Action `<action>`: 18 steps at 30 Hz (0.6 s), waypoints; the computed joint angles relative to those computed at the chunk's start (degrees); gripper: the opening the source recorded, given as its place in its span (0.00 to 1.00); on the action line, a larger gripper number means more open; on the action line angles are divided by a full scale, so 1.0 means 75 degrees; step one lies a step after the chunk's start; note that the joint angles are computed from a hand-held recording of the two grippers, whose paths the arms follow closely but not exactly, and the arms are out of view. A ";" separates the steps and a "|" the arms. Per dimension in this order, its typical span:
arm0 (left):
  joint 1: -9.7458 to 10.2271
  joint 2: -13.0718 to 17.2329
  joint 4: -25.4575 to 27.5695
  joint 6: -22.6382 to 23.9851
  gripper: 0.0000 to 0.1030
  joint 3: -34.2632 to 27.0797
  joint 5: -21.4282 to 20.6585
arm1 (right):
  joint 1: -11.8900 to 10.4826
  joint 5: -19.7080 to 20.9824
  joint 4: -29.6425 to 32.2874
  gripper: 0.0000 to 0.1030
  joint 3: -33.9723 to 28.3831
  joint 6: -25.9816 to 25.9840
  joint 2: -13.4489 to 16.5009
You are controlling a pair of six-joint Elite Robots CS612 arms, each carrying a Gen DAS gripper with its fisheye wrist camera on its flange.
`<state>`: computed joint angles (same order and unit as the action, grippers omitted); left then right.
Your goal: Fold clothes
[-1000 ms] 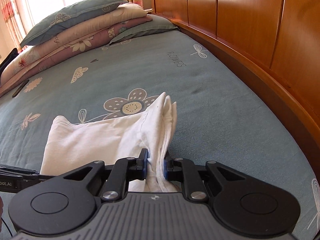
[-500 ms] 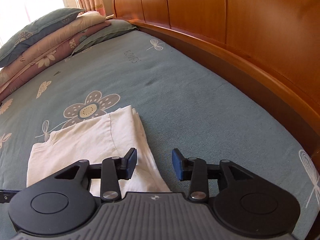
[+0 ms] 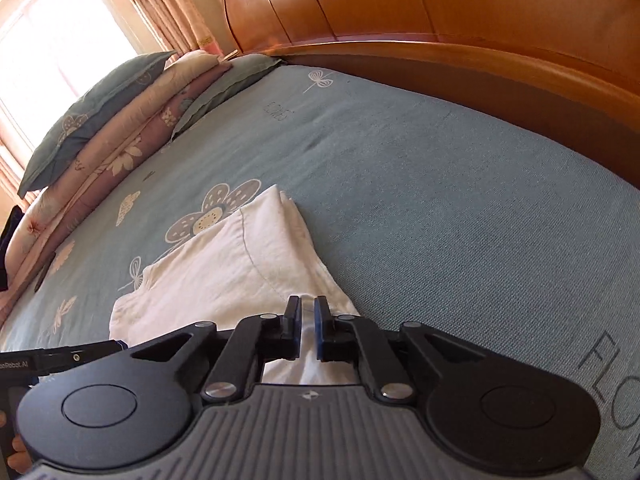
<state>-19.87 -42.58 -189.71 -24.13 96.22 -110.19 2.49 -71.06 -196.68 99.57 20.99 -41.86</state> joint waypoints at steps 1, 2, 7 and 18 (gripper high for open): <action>0.0004 -0.0035 0.0029 -0.0053 0.52 0.0012 -0.0020 | 0.0014 -0.0106 -0.0137 0.07 0.0086 0.0052 -0.0062; 0.0008 -0.0070 0.0057 -0.0106 0.52 0.0024 -0.0040 | 0.0033 -0.0231 -0.0266 0.12 0.0180 0.0079 -0.0135; -0.0039 -0.0285 -0.0711 0.0368 0.62 0.0444 -0.0922 | -0.0032 0.0168 -0.0659 0.14 0.0678 0.0043 -0.0444; -0.0541 -0.0458 0.0115 0.2039 0.63 0.0981 -0.1149 | 0.0007 -0.0702 -0.0472 0.10 0.0812 0.0671 -0.0326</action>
